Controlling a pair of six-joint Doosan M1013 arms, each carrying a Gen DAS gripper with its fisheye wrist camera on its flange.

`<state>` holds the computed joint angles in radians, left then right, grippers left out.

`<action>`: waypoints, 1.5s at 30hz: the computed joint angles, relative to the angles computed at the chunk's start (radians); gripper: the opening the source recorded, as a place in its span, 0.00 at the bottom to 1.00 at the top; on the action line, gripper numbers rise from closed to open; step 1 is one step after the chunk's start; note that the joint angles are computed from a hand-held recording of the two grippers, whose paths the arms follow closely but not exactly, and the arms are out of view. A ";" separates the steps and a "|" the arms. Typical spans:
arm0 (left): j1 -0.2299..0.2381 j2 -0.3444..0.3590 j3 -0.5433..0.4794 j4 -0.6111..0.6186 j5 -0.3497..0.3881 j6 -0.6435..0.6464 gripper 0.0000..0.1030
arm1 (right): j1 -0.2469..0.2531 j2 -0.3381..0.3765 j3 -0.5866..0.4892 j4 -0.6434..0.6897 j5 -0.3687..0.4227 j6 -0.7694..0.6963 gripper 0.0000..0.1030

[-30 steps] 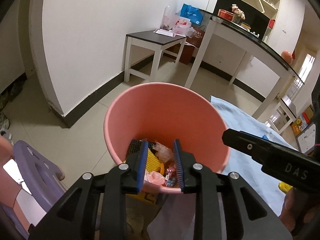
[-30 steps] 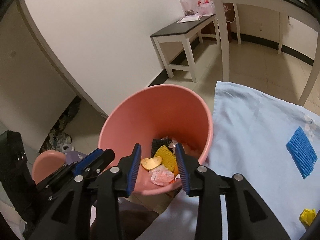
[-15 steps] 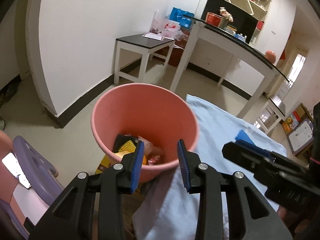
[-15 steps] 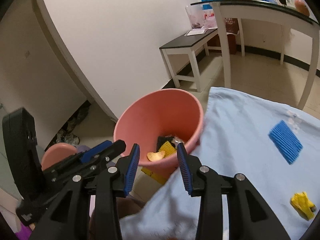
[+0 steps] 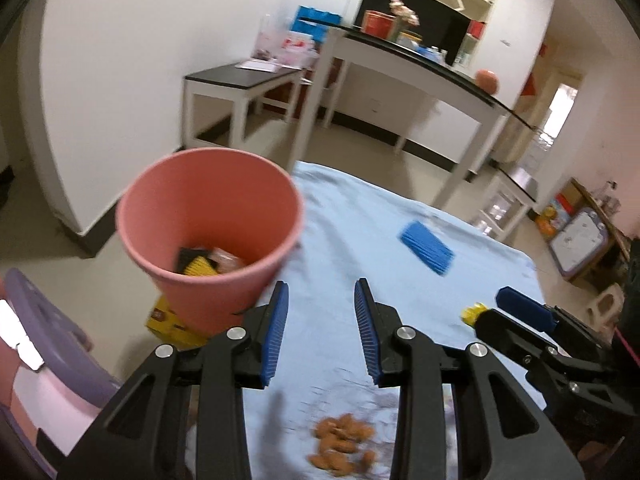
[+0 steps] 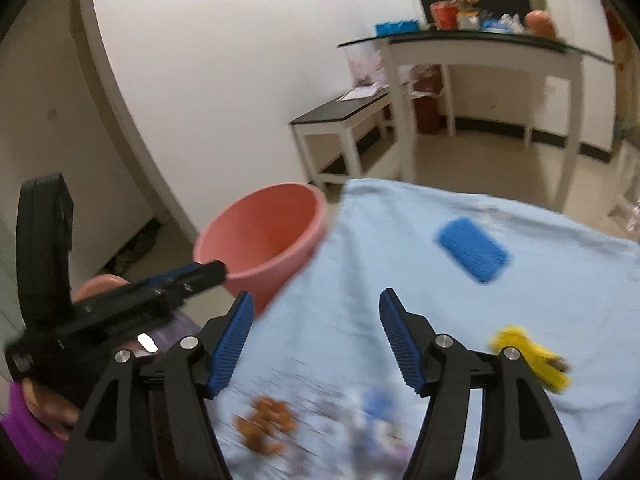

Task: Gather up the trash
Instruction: 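Move both tools back over the table toward the blue foam and yellow peel, then grasp the blue foam mesh with the left tool while the right tool grasps the yellow banana peel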

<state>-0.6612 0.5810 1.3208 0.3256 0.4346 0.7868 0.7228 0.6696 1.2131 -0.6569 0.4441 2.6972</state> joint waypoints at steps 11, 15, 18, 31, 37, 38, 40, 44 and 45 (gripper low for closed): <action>-0.029 0.059 -0.080 -0.165 0.040 0.173 0.33 | -0.028 -0.110 0.247 -0.222 0.121 0.287 0.64; -0.039 0.087 -0.126 -0.204 0.072 0.225 0.33 | -0.043 -0.100 0.241 -0.198 0.136 0.232 0.64; -0.041 0.111 -0.168 -0.281 0.106 0.290 0.34 | -0.052 -0.082 0.215 -0.151 0.140 0.131 0.64; -0.039 0.330 -0.541 -0.451 0.308 0.238 0.34 | -0.098 -0.023 0.155 0.004 0.089 -0.004 0.58; -0.051 0.499 -0.836 -0.339 0.519 0.058 0.33 | -0.117 -0.011 0.148 0.115 0.064 -0.079 0.53; -0.052 0.538 -0.906 -0.326 0.568 0.049 0.33 | -0.122 -0.012 0.151 0.148 0.050 -0.100 0.52; -0.057 0.605 -1.032 -0.305 0.660 0.045 0.33 | -0.128 -0.019 0.162 0.177 0.019 -0.110 0.52; -0.072 0.693 -1.197 -0.222 0.739 0.058 0.33 | -0.133 -0.022 0.170 0.240 -0.011 -0.161 0.47; -0.073 0.706 -1.222 -0.222 0.749 0.069 0.33 | -0.134 -0.023 0.172 0.261 -0.017 -0.177 0.42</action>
<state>-0.7345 1.2873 0.0993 0.1038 1.1837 0.8561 0.5884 0.6468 1.3849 -0.3964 0.4274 2.5204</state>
